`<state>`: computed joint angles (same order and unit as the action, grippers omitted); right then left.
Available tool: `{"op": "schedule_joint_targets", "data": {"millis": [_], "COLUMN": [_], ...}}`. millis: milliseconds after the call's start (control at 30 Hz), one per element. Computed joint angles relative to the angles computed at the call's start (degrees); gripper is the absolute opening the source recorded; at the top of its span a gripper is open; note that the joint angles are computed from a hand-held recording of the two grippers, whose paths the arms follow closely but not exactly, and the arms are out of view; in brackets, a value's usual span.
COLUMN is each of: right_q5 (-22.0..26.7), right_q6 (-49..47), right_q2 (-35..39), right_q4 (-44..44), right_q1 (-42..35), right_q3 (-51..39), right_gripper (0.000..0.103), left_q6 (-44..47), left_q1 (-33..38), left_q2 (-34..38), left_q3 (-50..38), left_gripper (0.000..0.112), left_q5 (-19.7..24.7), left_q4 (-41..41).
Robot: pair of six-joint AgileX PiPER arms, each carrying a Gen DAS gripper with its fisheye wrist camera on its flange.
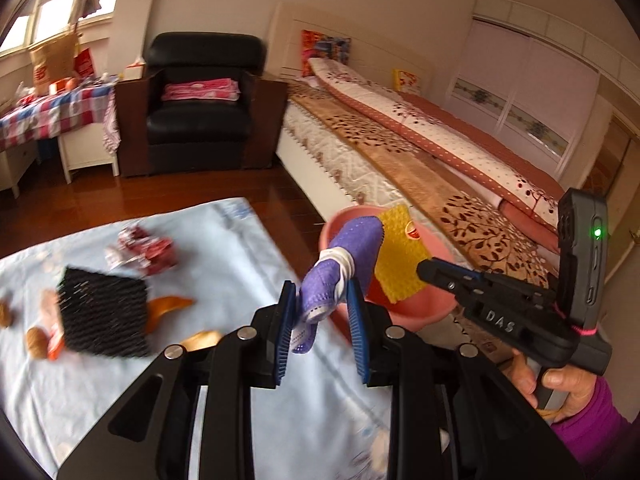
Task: Collect trash
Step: 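Carry both items into the pink bucket and open both grippers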
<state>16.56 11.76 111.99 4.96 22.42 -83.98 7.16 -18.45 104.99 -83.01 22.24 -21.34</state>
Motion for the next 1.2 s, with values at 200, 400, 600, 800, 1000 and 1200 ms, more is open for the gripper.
{"op": "schedule_joint_targets", "data": {"millis": [200, 400, 600, 800, 1000, 1200], "right_q5": [0.14, 0.97, 3.02, 4.71, 5.92, 7.24], "right_q6": [3.63, 2.2, 1.84, 0.88, 0.3, 1.89], "right_q2": [0.81, 3.06, 6.35, 9.22, 11.42, 12.82], "right_q4": [-4.38, -3.68, -4.01, -3.14, -1.7, -3.37], "right_q1": [-3.47, -6.04, -7.05, -7.47, -7.16, -6.28], "right_q3": [0.26, -0.82, -3.77, -6.69, -9.3, -11.35], "right_gripper": [0.01, 0.01, 0.01, 0.011, 0.011, 0.015], "left_q6": [-3.94, -6.54, -11.27, -13.44, -13.55, -12.85], "left_q1": [-3.84, -6.03, -6.72, -6.7, -6.39, -6.22], "left_q2": [7.4, 15.32, 22.07, 26.8, 29.52, 29.8], "left_q3": [-10.77, -21.62, -30.46, -36.34, -39.54, -39.9], "left_gripper": [0.026, 0.026, 0.026, 0.026, 0.026, 0.03], "left_q5": [3.2, 7.52, 11.88, 15.3, 17.18, 16.63], "left_q4": [4.53, 6.31, 10.91, 12.87, 12.26, 11.31]}}
